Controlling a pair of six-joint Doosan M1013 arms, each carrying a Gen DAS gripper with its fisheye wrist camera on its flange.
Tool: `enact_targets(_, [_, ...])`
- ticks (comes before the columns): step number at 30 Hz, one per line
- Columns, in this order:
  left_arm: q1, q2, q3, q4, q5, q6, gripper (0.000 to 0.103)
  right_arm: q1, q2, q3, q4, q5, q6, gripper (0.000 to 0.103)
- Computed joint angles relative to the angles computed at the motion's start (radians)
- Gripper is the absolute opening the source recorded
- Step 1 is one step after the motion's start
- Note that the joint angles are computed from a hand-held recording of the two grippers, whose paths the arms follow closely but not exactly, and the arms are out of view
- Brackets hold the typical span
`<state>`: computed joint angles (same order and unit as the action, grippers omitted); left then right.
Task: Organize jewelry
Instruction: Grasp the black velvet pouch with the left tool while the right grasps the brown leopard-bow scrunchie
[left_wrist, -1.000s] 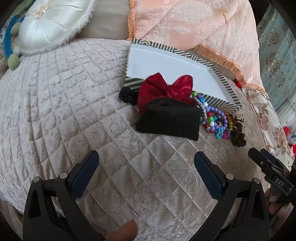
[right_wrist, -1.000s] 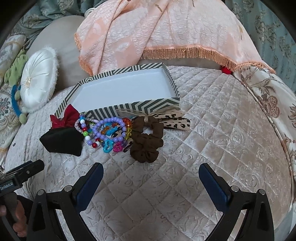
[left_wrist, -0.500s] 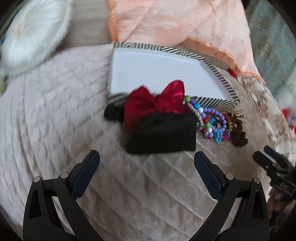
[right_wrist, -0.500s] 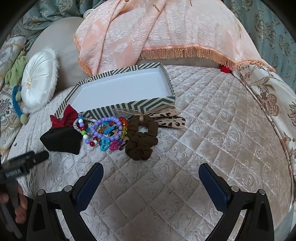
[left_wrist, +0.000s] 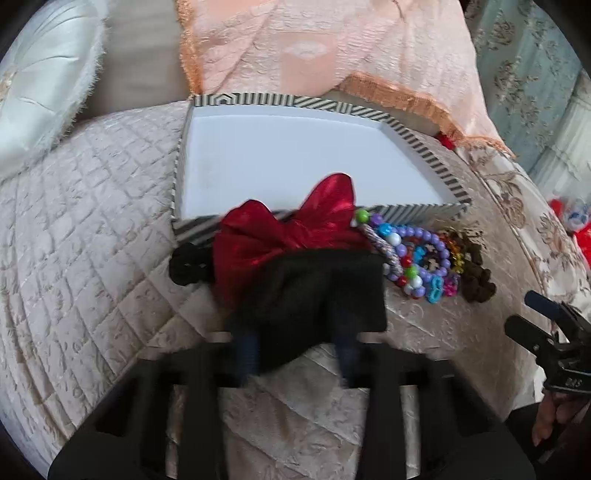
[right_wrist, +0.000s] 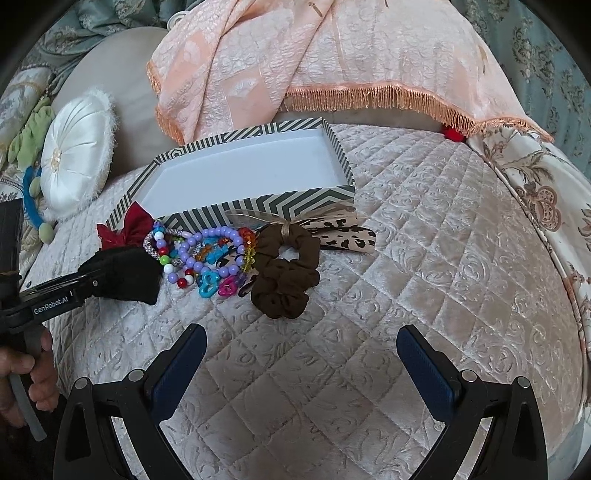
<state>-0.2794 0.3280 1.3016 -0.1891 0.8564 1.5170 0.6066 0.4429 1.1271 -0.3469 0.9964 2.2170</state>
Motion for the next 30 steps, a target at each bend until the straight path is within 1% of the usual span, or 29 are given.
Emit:
enact_targets(2, [0.008,-0.017,0.02,-0.076,-0.008,0.05,0.013,0.0,0.0,0.0,-0.001,0.0,0.001,0.103])
enact_targets(4, [0.015,-0.043,0.046,-0.154,-0.019,0.113,0.013,-0.002,-0.002,0.002,0.004,-0.002,0.003,0.103])
enact_targets(7, [0.011,-0.085,0.091,-0.189,-0.031,0.156,0.013,-0.01,-0.006,0.009,0.021,-0.007,0.005,0.103])
enact_targets(11, [-0.005,-0.104,0.113,-0.113,-0.032,0.081,0.013,-0.028,-0.011,0.017,0.06,-0.002,0.0,0.103])
enact_targets(13, [-0.019,-0.105,0.114,-0.037,-0.053,0.018,0.014,-0.042,-0.012,0.02,0.114,0.0,-0.03,0.103])
enact_targets(16, [-0.029,-0.096,0.112,0.024,-0.064,-0.045,0.014,-0.056,-0.02,0.036,0.166,-0.028,-0.079,0.102])
enact_targets(19, [-0.033,-0.085,0.107,0.059,-0.064,-0.089,0.014,-0.066,-0.029,0.048,0.226,-0.101,-0.193,0.094])
enact_targets(20, [-0.031,-0.082,0.105,0.057,-0.058,-0.095,0.014,-0.064,-0.028,0.047,0.225,-0.112,-0.22,0.091])
enact_targets(21, [-0.028,-0.075,0.099,0.053,-0.047,-0.106,0.015,-0.061,-0.022,0.039,0.21,-0.114,-0.247,0.09])
enact_targets(23, [-0.023,-0.069,0.093,0.033,-0.04,-0.108,0.02,-0.061,-0.007,0.018,0.205,-0.103,-0.276,0.074])
enact_targets(24, [-0.021,-0.069,0.093,0.029,-0.042,-0.112,0.022,-0.069,0.002,0.008,0.246,-0.101,-0.307,0.07])
enact_targets(25, [-0.019,-0.068,0.093,0.024,-0.045,-0.116,0.028,-0.072,0.009,0.001,0.261,-0.096,-0.319,0.063])
enact_targets(26, [-0.017,-0.068,0.092,0.022,-0.047,-0.122,0.035,-0.073,0.016,-0.008,0.259,-0.086,-0.323,0.06])
enact_targets(27, [-0.016,-0.066,0.091,0.021,-0.05,-0.132,0.037,-0.072,0.026,-0.02,0.251,-0.075,-0.326,0.058])
enact_targets(29, [-0.013,-0.064,0.091,0.019,-0.056,-0.143,0.038,-0.081,0.043,-0.039,0.31,-0.065,-0.369,0.052])
enact_targets(30, [-0.013,-0.064,0.092,0.018,-0.061,-0.147,0.038,-0.082,0.052,-0.05,0.322,-0.058,-0.386,0.052])
